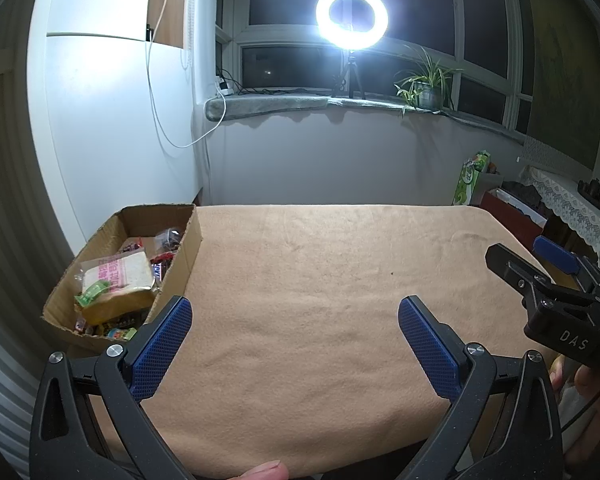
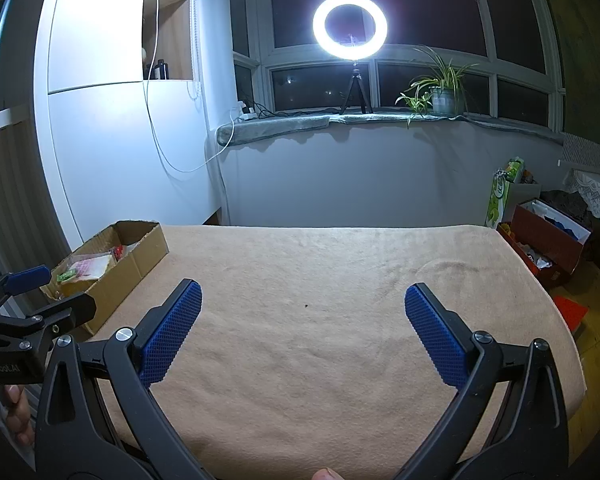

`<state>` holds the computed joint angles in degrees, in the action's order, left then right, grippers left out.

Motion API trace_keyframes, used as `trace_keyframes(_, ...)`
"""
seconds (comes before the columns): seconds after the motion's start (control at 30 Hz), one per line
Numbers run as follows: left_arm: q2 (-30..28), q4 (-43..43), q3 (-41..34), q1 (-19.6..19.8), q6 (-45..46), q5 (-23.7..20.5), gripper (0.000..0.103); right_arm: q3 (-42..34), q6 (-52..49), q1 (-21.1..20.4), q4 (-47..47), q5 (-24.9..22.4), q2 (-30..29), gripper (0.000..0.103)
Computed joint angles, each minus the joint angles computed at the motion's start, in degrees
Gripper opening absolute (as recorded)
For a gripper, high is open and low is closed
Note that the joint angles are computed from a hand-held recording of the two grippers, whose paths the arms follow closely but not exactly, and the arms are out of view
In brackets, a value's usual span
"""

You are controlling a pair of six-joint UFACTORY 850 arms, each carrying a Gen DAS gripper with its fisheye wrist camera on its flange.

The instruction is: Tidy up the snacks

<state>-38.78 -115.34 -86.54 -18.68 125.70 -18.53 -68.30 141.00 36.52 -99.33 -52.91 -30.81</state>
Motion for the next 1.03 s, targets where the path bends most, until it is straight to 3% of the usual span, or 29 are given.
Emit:
trace_keyframes(0.27,0.4,-4.8,1.2,-0.3,5.4,0.2,0.103,0.1,0.0,0.0,0.1,0.3,-0.2,0.103)
trace_keyframes(0.57,0.5,-3.5,0.9,-0.5,3.5,1.6,0.103,0.0,-0.1,-0.1,0.1,0.5,-0.2,0.103)
trace_keyframes(0.8,1.4,-13.4,2.9,-0.6,14.1,0.7,0.103,0.1,-0.6,-0.3,0.0,1.5,-0.5,0.103)
trace_keyframes(1.03,1.5,-14.3,2.9,-0.9,15.0,1.7,0.103,0.1,-0.7,-0.3,0.1,1.5,-0.5,0.103)
